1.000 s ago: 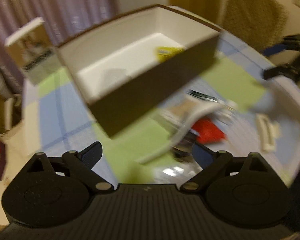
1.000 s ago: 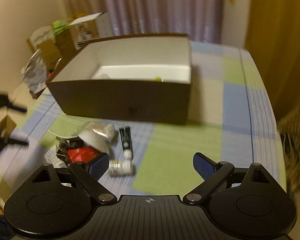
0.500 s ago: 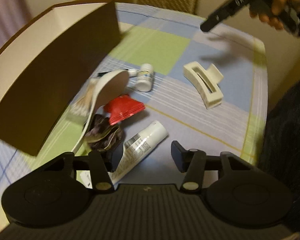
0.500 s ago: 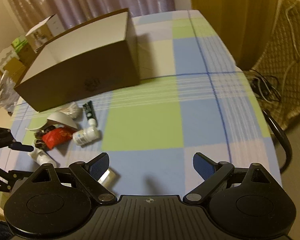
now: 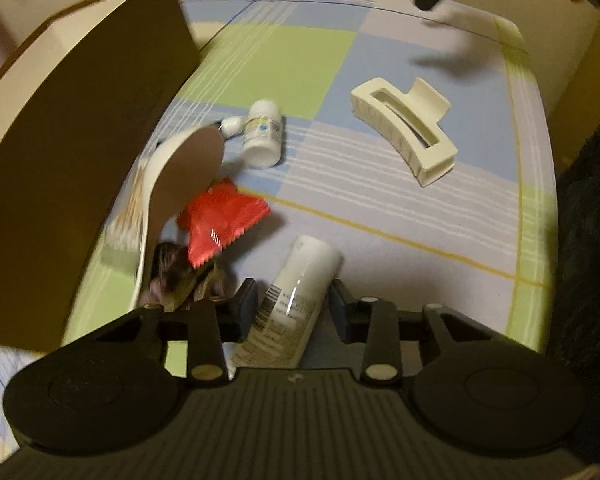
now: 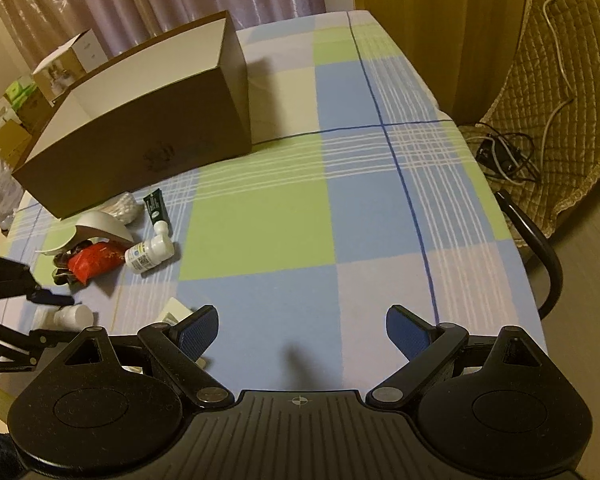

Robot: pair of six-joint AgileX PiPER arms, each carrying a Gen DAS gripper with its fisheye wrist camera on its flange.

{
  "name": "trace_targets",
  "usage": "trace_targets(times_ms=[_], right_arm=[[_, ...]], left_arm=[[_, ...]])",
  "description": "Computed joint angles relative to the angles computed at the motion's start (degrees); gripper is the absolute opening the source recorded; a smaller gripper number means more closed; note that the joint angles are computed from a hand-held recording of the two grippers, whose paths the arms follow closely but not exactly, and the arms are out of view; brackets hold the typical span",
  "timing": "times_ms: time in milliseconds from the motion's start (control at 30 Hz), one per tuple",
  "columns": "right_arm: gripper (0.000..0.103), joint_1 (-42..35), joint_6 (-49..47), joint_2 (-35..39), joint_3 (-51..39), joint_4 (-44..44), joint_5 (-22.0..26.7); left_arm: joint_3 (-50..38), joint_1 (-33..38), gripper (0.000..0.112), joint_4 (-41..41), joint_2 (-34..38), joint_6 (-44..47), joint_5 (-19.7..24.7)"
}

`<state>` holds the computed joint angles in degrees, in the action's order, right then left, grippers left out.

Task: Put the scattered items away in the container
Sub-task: 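Move the left gripper back to the items and grasp the white lotion tube, then grasp the white ladle spoon by its bowl with the right gripper while the left gripper holds the tube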

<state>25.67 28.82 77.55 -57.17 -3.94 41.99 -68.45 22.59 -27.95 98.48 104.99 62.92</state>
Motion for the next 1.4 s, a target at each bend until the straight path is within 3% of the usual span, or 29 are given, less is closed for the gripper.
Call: trace_targets(times_ms=[200, 333, 533, 567, 600, 633, 800, 833, 867, 900, 967, 1067, 1133, 1200, 1333, 1400], right_arm=[[0.096, 2.68, -6.81, 1.22, -0.43, 2.52, -5.78], [0.096, 7.81, -12.47, 5.54, -4.28, -1.81, -10.01], [0.095, 15.44, -20.61, 15.61, -12.24, -10.65, -14.43], [0.092, 16.27, -21.79, 17.22, -13.24, -11.42, -14.87], [0.074, 16.99, -23.53, 18.77, -14.11, -11.94, -15.64], [0.068, 17.67, -25.4, 20.51, -15.42, -12.01, -15.69], [0.064, 21.41, -18.95, 28.44, -19.47, -26.74, -16.18], [0.055, 21.74, -18.27, 29.78, -20.32, -28.47, -16.05], [0.035, 22.03, -18.76, 31.24, -21.68, -28.72, -15.14], [0.027, 22.27, -19.11, 32.64, -23.12, -29.07, -13.89], [0.027, 23.05, -14.83, 34.19, -23.74, -34.82, -13.5], [0.009, 23.19, -12.16, 35.06, -23.85, -38.04, -13.92], [0.008, 22.81, -11.14, 34.48, -22.93, -38.44, -15.32], [0.008, 22.55, -8.36, 33.37, -21.81, -39.35, -16.14], [0.008, 19.8, -8.6, 30.29, -20.93, -28.48, -17.13], [0.008, 17.68, -10.16, 29.03, -21.0, -20.46, -17.03]], left_arm=[[0.74, 6.94, 0.03, 2.38, -1.47, -9.72, 0.01], [-3.16, 11.74, 0.027, 2.96, 1.88, -20.0, -0.11], [-3.82, 12.47, 0.025, 1.96, 2.85, -31.19, -6.69], [-3.81, 12.45, 0.025, 2.21, 2.74, -32.55, -7.42], [-3.9, 12.71, 0.025, 2.34, 2.7, -33.28, -7.71], [-4.07, 13.14, 0.025, 2.31, 2.74, -33.52, -7.58], [-4.35, 14.63, 0.026, 1.81, 3.14, -33.92, -7.71], [-4.36, 14.88, 0.026, 1.58, 3.16, -34.0, -7.62], [-4.18, 14.99, 0.026, 1.45, 3.02, -34.11, -7.68], [-3.94, 14.98, 0.026, 1.35, 2.89, -34.15, -7.91], [-3.31, 15.02, 0.027, 0.93, 2.6, -33.83, -8.56], [-2.39, 15.07, 0.031, 0.2, 2.26, -33.61, -9.76], [-1.27, 14.82, 0.044, 0.34, 1.75, -34.11, -12.13], [-1.45, 15.14, 0.046, -0.1, 2.16, -33.72, -12.31], [-2.72, 15.23, 0.025, -0.46, 2.79, -32.7, -9.91], [-2.11, 14.53, 0.025, 0.23, 2.19, -32.92, -10.63]])
